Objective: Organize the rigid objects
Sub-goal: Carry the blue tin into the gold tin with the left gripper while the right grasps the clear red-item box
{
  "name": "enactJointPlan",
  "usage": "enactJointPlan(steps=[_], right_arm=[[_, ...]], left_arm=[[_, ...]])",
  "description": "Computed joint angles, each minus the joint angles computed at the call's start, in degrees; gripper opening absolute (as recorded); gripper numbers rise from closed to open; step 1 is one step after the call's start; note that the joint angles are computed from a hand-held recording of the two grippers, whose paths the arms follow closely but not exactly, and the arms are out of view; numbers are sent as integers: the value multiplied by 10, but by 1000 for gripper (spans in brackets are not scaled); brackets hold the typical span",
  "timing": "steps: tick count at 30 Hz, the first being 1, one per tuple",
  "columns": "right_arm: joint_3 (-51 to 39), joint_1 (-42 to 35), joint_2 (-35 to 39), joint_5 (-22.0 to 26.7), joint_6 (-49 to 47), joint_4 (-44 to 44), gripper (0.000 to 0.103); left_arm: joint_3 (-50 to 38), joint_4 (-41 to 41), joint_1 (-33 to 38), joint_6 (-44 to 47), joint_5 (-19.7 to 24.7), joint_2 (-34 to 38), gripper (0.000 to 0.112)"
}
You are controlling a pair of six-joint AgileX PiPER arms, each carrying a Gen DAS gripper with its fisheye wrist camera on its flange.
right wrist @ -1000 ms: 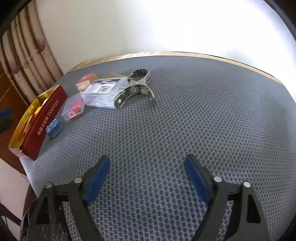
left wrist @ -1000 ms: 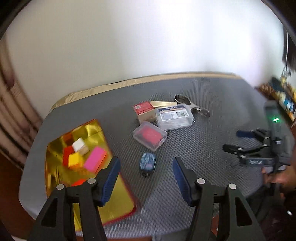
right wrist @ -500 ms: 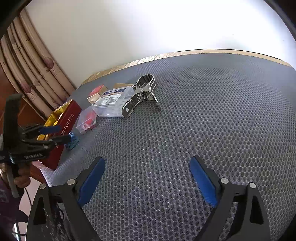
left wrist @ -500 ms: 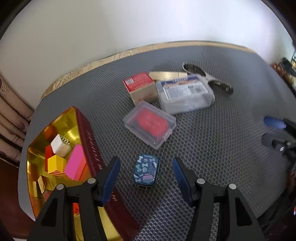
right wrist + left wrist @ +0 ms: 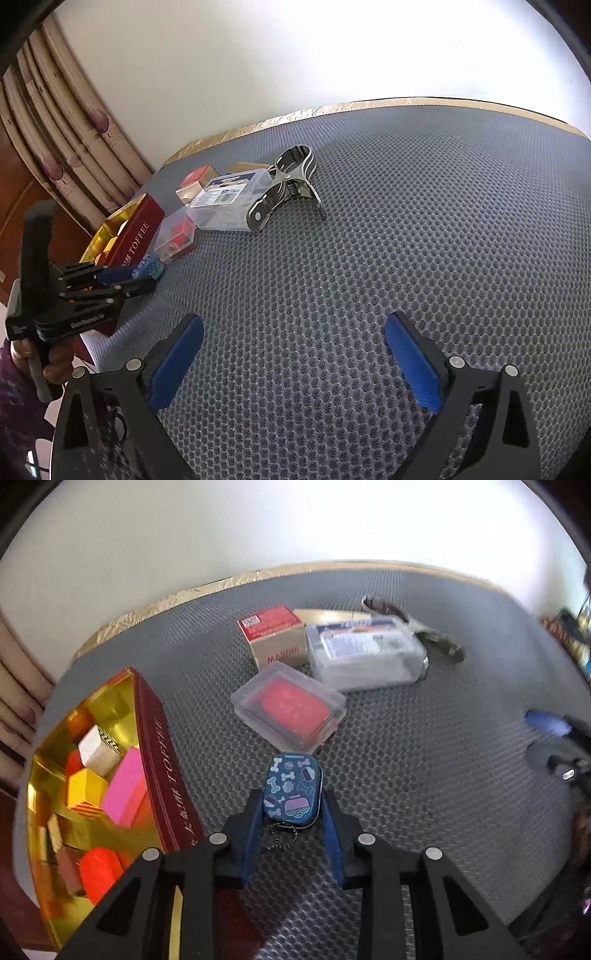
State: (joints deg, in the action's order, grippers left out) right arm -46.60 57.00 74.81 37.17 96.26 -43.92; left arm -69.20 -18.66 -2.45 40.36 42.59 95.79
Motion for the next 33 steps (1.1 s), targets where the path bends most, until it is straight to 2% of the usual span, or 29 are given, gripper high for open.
enactJointPlan(steps=[3, 7, 10, 11, 14, 18, 21, 24, 27, 33], right_arm=[[-3, -1, 5, 2, -4, 1, 98], [-14, -9, 9, -1, -29, 16, 98], [-36, -24, 18, -60, -81, 33, 98], [-60, -26, 34, -76, -111, 43, 98], [-139, -37, 92, -110, -244, 119, 98], [-302, -39, 214, -83, -412, 224, 98], [-382, -56, 277, -68, -487, 297, 98], [-417, -77, 312, -71, -529, 367, 97], [-427, -86, 325, -80, -528, 388, 96], [-536, -92, 392, 18, -551, 378, 96]], left_arm=[[22, -48, 16, 33, -7, -31, 31], [35, -96, 44, 56, 18, -69, 31], [27, -119, 73, 60, 54, -92, 31], [38, -118, 78, 51, 64, -119, 31], [40, -136, 119, 64, 91, -140, 31], [15, -165, 187, 82, 131, -141, 31], [-1, -186, 233, 97, 146, -136, 31], [-11, -195, 262, 102, 140, -129, 31], [-22, -206, 289, 109, 148, -118, 31], [-60, -203, 322, 91, 181, -72, 31]])
